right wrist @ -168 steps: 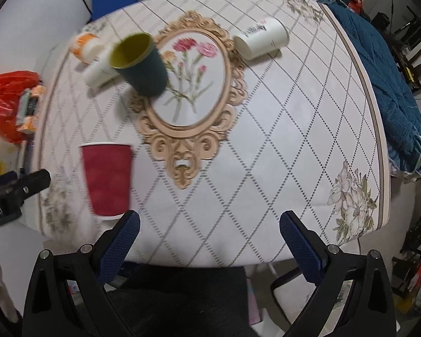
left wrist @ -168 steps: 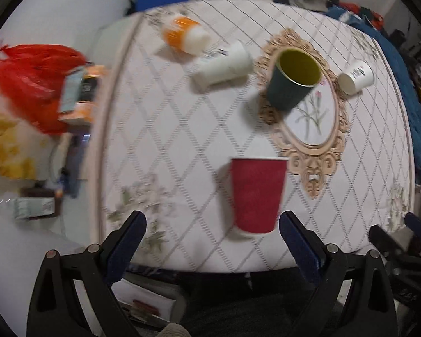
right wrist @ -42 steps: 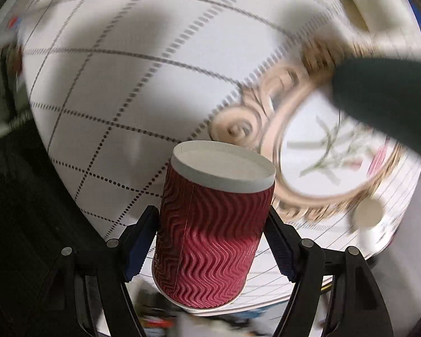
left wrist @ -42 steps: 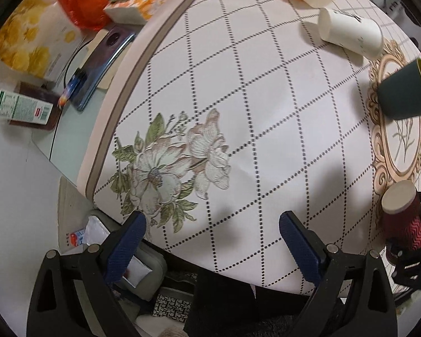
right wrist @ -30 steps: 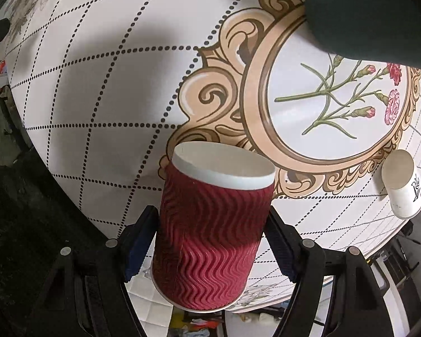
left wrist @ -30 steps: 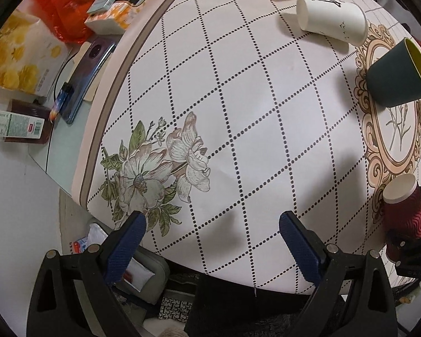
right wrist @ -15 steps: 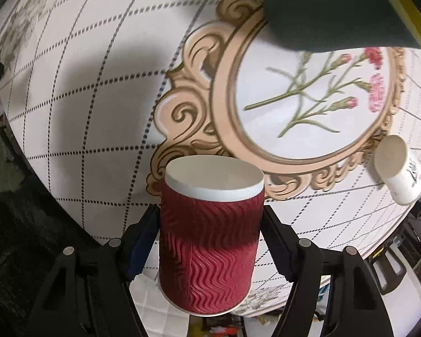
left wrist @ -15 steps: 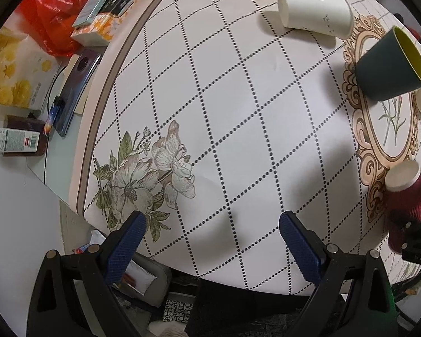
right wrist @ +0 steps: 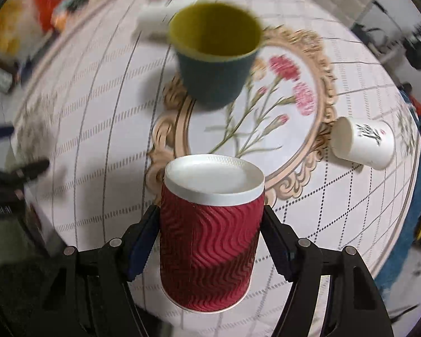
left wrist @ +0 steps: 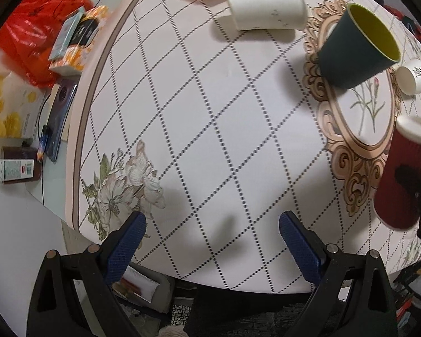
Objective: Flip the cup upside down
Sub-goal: 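Lift the red cup with the right gripper and rotate it rim-down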
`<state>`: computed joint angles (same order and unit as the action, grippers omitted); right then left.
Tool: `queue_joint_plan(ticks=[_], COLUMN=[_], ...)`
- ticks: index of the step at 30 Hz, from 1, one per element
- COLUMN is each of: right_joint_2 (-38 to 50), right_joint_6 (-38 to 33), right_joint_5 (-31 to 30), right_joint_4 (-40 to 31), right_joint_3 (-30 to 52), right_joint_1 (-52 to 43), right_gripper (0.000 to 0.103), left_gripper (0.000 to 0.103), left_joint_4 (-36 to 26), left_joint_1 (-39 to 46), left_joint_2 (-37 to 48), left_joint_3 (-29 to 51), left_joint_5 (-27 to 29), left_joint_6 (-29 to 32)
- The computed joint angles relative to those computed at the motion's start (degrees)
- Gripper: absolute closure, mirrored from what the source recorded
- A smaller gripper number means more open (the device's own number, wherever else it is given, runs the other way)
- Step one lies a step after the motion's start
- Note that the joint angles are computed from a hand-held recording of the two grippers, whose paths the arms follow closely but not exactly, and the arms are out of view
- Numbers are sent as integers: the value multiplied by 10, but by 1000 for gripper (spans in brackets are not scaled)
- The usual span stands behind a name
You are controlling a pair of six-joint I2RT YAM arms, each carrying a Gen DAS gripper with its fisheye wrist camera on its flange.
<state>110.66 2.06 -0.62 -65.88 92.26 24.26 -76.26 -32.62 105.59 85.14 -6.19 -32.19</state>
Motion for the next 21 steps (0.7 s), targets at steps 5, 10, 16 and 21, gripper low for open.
queue_joint_plan(ticks=[5,10,16,21], right_joint_2=[-103,-175,-237,-261], right_joint_6=[61,103,99,95], right_joint_5=[0,24,50,48], right_joint_4=[172,323,372,364], right_joint_3=[-158,-284,-355,-377], right_joint_1=[-9,3,26,31], right_gripper=[29,29,29,29], left_gripper=[6,6,6,6], left_joint_4=[-5,-15,-19,-10], left_joint_1=[-10,-23,-36,-47], left_joint_2=[22,47,64,65], left_joint_3=[24,53,67,72], left_joint_5=[3,5,8,12], left_joint_6=[1,0,-4,-7])
